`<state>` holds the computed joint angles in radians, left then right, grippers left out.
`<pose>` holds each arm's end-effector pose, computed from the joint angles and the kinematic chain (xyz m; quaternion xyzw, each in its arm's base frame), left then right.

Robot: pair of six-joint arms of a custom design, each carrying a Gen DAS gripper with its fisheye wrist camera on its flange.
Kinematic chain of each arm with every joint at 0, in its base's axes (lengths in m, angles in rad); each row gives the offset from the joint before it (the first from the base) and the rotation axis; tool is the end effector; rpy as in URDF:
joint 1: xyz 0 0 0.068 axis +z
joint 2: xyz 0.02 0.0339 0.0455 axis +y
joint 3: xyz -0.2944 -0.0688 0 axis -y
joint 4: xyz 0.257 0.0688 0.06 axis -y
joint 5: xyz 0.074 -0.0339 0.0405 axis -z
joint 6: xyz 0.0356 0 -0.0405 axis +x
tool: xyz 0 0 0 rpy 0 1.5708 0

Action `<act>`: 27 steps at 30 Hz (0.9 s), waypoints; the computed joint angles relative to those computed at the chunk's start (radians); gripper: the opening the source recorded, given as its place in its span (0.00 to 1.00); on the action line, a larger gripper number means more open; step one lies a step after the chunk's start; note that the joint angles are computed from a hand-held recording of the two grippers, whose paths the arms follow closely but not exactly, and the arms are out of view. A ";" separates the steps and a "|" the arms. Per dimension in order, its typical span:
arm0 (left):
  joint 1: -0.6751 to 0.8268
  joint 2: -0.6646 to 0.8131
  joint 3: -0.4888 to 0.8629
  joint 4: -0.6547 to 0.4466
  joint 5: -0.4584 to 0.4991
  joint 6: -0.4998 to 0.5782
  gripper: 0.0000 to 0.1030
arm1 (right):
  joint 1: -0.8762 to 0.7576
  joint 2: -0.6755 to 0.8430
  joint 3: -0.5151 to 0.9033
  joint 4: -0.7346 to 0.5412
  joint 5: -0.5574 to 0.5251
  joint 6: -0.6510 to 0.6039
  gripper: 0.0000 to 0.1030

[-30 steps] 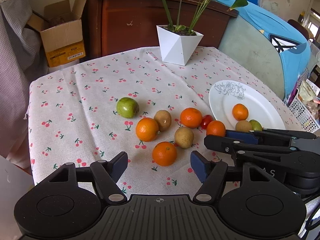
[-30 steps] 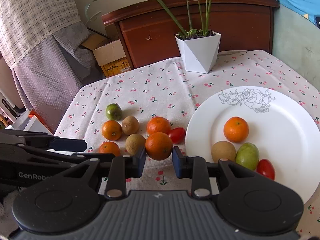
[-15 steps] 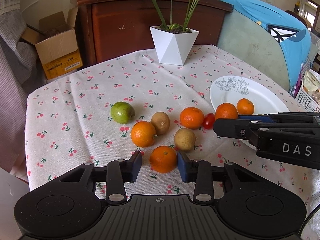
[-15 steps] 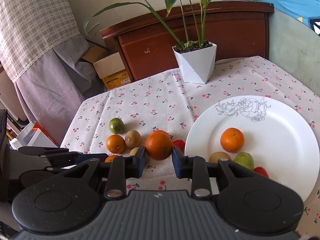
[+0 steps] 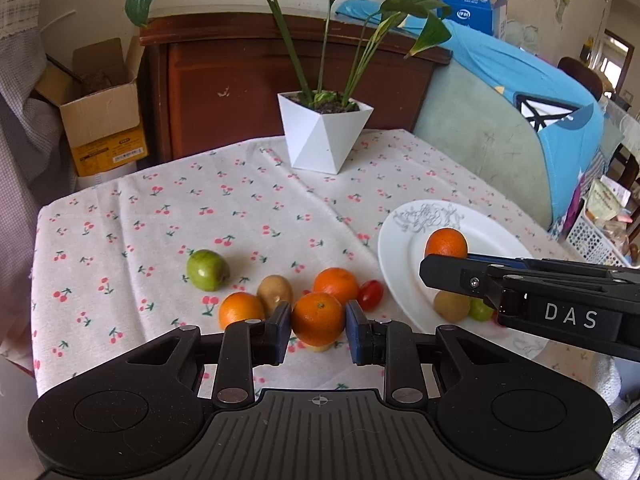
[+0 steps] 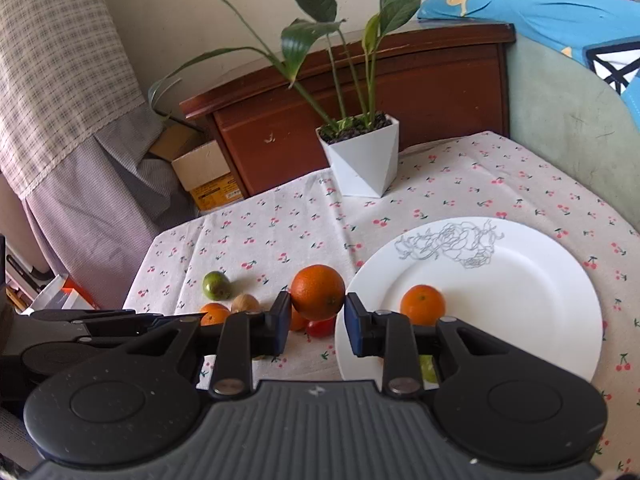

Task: Organize fruits
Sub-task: 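Carry both oranges onto the white plate and open both grippers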

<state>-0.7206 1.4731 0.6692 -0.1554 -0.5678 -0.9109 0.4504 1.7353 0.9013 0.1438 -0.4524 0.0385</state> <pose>0.2174 -0.1654 0.1779 -0.1709 0.9033 -0.0274 0.3925 0.3237 0.1738 0.1864 -0.2738 0.8434 0.2974 0.3539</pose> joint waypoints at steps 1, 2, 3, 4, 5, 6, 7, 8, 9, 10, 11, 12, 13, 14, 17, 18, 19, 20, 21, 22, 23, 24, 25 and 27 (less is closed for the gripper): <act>0.002 0.006 0.012 0.007 0.001 0.006 0.25 | -0.014 -0.006 0.002 0.003 -0.003 0.006 0.28; 0.003 0.018 0.030 0.013 0.000 0.020 0.25 | -0.031 -0.012 0.003 0.004 -0.006 0.011 0.28; 0.005 0.031 0.047 0.018 0.001 0.036 0.25 | -0.045 -0.016 0.004 0.008 -0.005 0.016 0.28; 0.009 0.044 0.063 0.024 0.003 0.050 0.25 | -0.058 -0.017 0.008 0.010 -0.002 0.020 0.28; 0.015 0.060 0.082 0.037 0.011 0.066 0.25 | -0.071 -0.018 0.011 0.012 0.002 0.027 0.28; 0.021 0.071 0.093 0.046 0.020 0.075 0.25 | -0.083 -0.017 0.015 0.013 0.005 0.034 0.28; 0.030 0.084 0.106 0.059 0.033 0.085 0.25 | -0.095 -0.015 0.019 0.013 0.007 0.042 0.28; 0.040 0.101 0.123 0.073 0.050 0.098 0.25 | -0.104 -0.012 0.021 0.015 0.011 0.049 0.28; 0.048 0.117 0.140 0.080 0.061 0.109 0.25 | -0.113 -0.006 0.025 0.016 0.020 0.058 0.28; 0.056 0.132 0.157 0.084 0.071 0.120 0.25 | -0.120 -0.001 0.029 0.013 0.028 0.063 0.28; 0.066 0.155 0.180 0.093 0.083 0.140 0.26 | -0.124 0.003 0.031 0.011 0.035 0.066 0.28; 0.075 0.172 0.198 0.098 0.091 0.157 0.26 | -0.128 0.009 0.033 0.008 0.042 0.070 0.28; 0.086 0.194 0.219 0.109 0.104 0.177 0.26 | -0.132 0.013 0.036 0.001 0.044 0.070 0.28; 0.096 0.208 0.233 0.116 0.116 0.190 0.26 | -0.136 0.015 0.038 -0.004 0.048 0.068 0.28; 0.123 0.255 0.275 0.142 0.153 0.223 0.26 | -0.144 0.028 0.042 -0.016 0.059 0.063 0.28; 0.128 0.269 0.285 0.151 0.162 0.229 0.26 | -0.145 0.033 0.046 -0.021 0.062 0.064 0.28; 0.134 0.284 0.294 0.160 0.173 0.232 0.26 | -0.144 0.039 0.048 -0.027 0.068 0.065 0.28; 0.139 0.297 0.303 0.166 0.184 0.233 0.26 | -0.144 0.046 0.051 -0.034 0.074 0.065 0.28; 0.144 0.310 0.310 0.169 0.193 0.232 0.26 | -0.143 0.051 0.055 -0.041 0.080 0.065 0.28; 0.148 0.324 0.319 0.170 0.201 0.232 0.26 | -0.142 0.057 0.058 -0.047 0.087 0.066 0.28; 0.151 0.342 0.331 0.171 0.206 0.234 0.26 | -0.142 0.063 0.060 -0.052 0.090 0.067 0.28; 0.154 0.353 0.338 0.173 0.211 0.235 0.26 | -0.141 0.068 0.063 -0.058 0.090 0.069 0.28; 0.156 0.364 0.345 0.174 0.216 0.235 0.26 | -0.141 0.072 0.065 -0.063 0.092 0.072 0.28; 0.160 0.383 0.357 0.177 0.230 0.231 0.26 | -0.141 0.077 0.065 -0.070 0.097 0.080 0.28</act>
<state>-0.5609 1.8565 1.0257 0.0214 -0.3376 -0.6803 0.3093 1.8128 0.9666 0.0743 -0.3558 0.1184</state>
